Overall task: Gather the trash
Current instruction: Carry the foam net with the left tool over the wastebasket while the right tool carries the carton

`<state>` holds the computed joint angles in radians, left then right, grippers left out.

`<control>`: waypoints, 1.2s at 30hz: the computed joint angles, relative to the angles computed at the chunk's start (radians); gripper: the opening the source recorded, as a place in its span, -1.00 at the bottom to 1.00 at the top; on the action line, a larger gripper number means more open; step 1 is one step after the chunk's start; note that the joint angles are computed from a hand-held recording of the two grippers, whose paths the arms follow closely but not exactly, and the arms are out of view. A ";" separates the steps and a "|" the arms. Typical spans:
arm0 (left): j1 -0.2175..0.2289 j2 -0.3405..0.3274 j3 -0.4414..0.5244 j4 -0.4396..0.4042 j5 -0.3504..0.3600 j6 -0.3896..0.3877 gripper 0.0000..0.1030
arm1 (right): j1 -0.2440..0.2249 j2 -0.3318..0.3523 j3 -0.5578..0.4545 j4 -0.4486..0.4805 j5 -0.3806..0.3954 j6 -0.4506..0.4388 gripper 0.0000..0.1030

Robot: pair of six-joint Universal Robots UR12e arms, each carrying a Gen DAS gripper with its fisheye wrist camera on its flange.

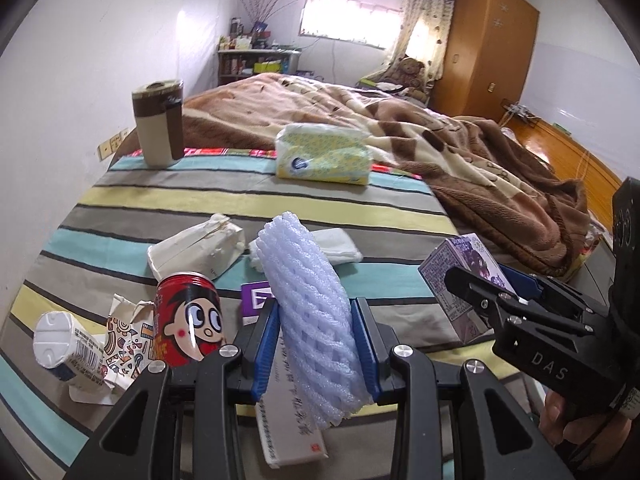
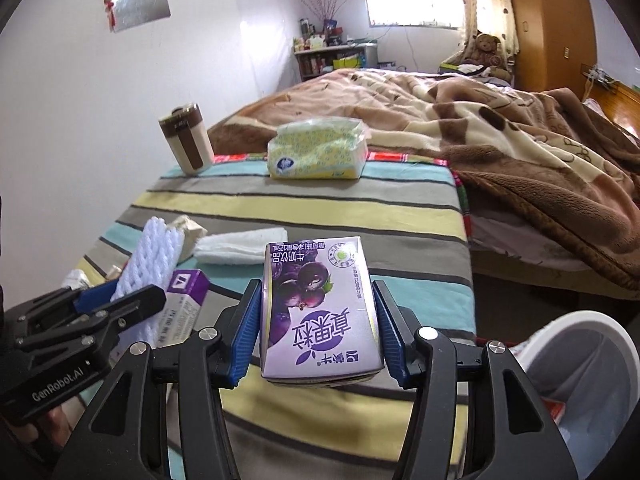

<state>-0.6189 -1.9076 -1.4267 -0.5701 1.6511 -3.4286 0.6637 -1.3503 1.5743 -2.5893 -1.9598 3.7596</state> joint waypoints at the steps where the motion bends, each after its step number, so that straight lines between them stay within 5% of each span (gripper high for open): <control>1: -0.003 0.004 -0.003 0.007 -0.002 0.005 -0.28 | 0.003 -0.006 0.006 -0.008 -0.008 0.007 0.06; 20: -0.072 0.051 -0.037 0.117 -0.050 0.087 -0.28 | 0.064 -0.101 0.105 -0.062 -0.199 0.122 0.06; 36: -0.137 0.013 0.021 0.123 -0.145 0.180 -0.28 | 0.088 -0.188 0.193 0.034 -0.353 0.290 0.07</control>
